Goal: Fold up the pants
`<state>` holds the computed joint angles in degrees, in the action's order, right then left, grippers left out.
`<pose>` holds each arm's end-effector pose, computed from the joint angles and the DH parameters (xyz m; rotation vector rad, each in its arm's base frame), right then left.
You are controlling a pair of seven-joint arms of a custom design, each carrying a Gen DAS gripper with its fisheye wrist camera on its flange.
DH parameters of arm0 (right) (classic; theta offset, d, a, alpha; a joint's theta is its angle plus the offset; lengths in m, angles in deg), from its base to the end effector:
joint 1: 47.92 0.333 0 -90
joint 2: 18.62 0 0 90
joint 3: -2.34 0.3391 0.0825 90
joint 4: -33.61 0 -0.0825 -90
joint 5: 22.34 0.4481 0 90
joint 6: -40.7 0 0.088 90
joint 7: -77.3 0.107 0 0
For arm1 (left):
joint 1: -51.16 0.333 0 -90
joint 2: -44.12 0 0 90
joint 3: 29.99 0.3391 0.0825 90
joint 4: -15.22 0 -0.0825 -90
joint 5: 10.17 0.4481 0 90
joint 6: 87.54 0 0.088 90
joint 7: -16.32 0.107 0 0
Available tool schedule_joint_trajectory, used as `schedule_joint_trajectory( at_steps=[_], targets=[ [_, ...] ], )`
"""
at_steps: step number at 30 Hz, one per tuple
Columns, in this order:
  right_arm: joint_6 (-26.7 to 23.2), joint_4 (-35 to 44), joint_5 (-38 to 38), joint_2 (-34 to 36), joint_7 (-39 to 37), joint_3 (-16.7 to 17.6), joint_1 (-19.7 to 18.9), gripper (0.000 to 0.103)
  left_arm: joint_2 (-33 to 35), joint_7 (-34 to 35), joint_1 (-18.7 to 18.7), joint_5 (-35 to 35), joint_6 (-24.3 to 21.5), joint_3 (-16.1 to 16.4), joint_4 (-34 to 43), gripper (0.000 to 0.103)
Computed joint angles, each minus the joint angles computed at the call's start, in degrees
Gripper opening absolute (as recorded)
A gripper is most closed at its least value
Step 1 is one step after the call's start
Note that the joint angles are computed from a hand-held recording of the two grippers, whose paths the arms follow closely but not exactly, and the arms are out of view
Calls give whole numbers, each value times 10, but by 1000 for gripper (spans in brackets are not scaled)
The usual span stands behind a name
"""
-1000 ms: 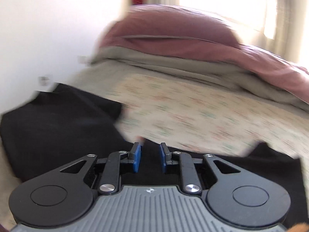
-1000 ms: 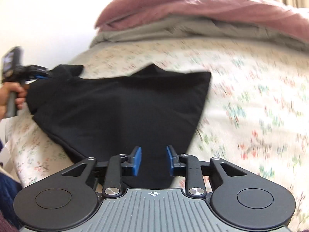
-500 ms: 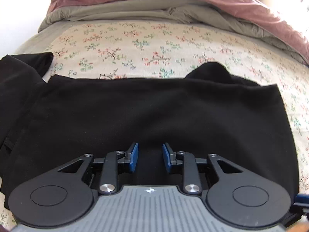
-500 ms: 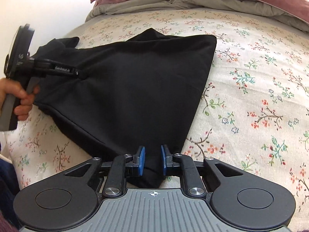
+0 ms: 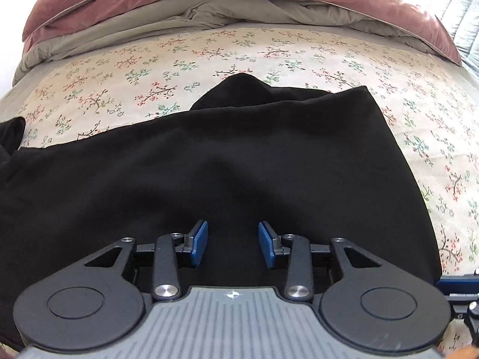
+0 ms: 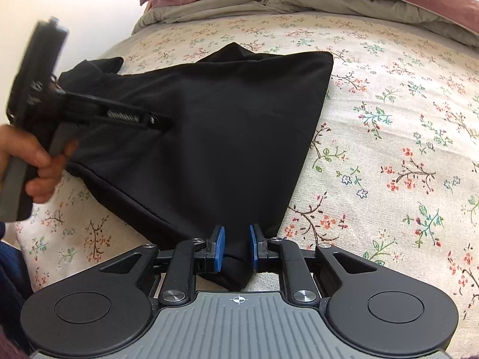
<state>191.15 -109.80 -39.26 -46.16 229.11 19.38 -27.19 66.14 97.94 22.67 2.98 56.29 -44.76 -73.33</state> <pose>0.3804 0.3126 0.5001 -1.6019 1.9502 -0.4039 0.5892 -0.5150 0.5033 -1.1557 2.5022 -0.7506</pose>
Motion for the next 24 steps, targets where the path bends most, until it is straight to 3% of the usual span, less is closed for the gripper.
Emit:
schedule_joint_trajectory(
  at_steps=[3, 7, 10, 14, 17, 20, 24],
  targets=[
    [0, -2, 0, -2, -1, 0, 1, 15, -1, -13, 2, -12, -2, -1, 2, 40],
    [-6, 2, -9, -3, 0, 5, -1, 16, -18, 13, 6, -20, 37, -12, -23, 40],
    [17, -14, -11, -21, 15, 2, -8, 16, -7, 25, -3, -10, 20, -10, -12, 40],
    [37, -38, 5, -45, 39, 0, -16, 20, 7, 3, -15, 11, 6, 2, 3, 50],
    [30, -39, 30, -28, 25, -10, -4, 20, 9, -5, -13, 3, 1, 1, 15, 49],
    [13, -32, 47, -31, 17, -17, 3, 19, 3, -20, -27, 44, 20, 13, 7, 49],
    [7, -43, 51, -60, 40, -8, -9, 23, 9, -8, -25, 33, 24, 1, 16, 49]
  ],
)
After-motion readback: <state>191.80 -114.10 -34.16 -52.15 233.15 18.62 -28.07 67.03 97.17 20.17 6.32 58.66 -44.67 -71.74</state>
